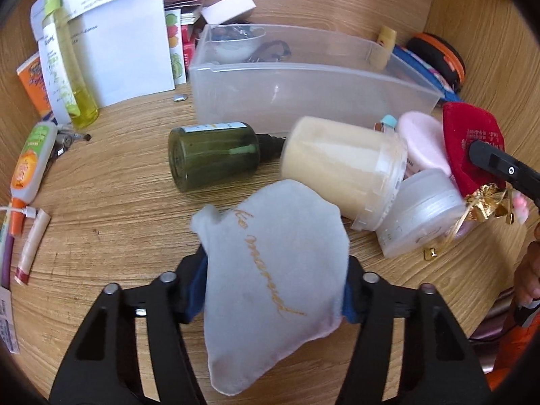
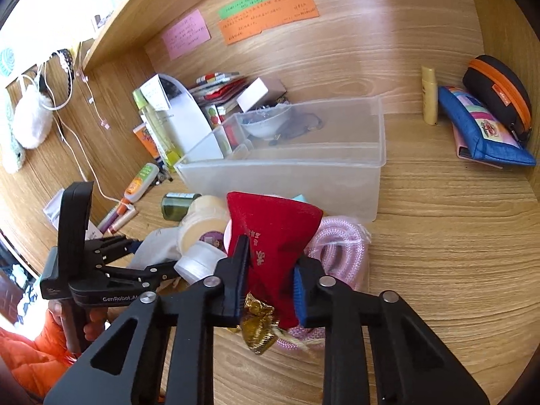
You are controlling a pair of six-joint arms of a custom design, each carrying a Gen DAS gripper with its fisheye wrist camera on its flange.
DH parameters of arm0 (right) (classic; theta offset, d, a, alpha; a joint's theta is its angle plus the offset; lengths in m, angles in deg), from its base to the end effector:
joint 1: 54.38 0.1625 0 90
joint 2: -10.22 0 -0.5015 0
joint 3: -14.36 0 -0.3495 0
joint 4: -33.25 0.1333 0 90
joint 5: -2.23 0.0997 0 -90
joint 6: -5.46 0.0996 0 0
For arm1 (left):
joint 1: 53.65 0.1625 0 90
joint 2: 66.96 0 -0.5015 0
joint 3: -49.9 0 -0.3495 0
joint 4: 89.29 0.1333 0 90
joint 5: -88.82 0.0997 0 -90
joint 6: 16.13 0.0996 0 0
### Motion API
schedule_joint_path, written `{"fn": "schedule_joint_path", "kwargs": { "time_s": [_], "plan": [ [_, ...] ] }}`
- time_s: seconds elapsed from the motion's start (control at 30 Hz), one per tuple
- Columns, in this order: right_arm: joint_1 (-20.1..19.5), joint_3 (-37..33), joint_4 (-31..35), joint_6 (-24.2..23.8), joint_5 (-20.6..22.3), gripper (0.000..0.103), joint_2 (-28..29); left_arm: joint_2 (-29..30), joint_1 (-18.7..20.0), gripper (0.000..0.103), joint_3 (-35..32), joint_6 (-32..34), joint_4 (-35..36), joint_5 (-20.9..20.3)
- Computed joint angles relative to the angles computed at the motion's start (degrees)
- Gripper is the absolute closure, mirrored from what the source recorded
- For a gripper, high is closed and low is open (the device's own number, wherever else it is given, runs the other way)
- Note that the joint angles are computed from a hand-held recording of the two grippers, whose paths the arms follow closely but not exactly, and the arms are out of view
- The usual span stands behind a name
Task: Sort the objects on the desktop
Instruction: 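Grasp the white cloth pouch with the left tool while the right tool grasps the red pouch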
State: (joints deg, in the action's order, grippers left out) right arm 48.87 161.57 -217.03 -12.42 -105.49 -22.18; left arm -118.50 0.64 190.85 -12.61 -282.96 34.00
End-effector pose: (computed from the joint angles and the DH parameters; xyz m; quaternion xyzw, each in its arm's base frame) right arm 0.1952 -0.3797 0.1185 0.1872 -0.8938 0.3758 0.1574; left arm -0.0974 -0.4622 0.1514 0.2822 0.9036 -0.1968 0.2553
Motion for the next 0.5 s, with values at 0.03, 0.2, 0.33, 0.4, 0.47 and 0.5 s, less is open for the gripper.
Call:
{"fn": "schedule_joint_path", "kwargs": {
  "time_s": [0.03, 0.2, 0.33, 0.4, 0.47, 0.5],
  "plan": [
    [0.02, 0.09, -0.4, 0.1, 0.1, 0.088, -0.09, -0.25, 0.09, 0.048, -0.31, -0.53, 0.33, -0.45],
    [0.24, 0.18, -1.98, 0.41, 0.12, 0.09, -0.71, -1.5, -0.37, 0.054, 0.43, -1.74, -1.07, 0.09],
    [0.16, 0.09, -3.57, 0.1, 0.36, 0.09, -0.88, -2.51, -0.51, 0.055, 0.78, -1.66, -2.29, 0.59],
    [-0.02, -0.07, -3.38, -0.08, 0.98, 0.09, -1.34, -3.07, -0.59, 0.055, 0.58, -1.72, -2.26, 0.39],
    [-0.01, -0.54, -2.55, -0.24, 1.16, 0.09, -1.81, -3.51, -1.07, 0.055, 0.56, -1.51, -2.81, 0.58],
    [0.0, -0.89, -1.83, -0.36, 1.27, 0.09, -2.1, -3.58, -1.31, 0.055, 0.57, -1.2, -3.49, 0.75]
  ]
}}
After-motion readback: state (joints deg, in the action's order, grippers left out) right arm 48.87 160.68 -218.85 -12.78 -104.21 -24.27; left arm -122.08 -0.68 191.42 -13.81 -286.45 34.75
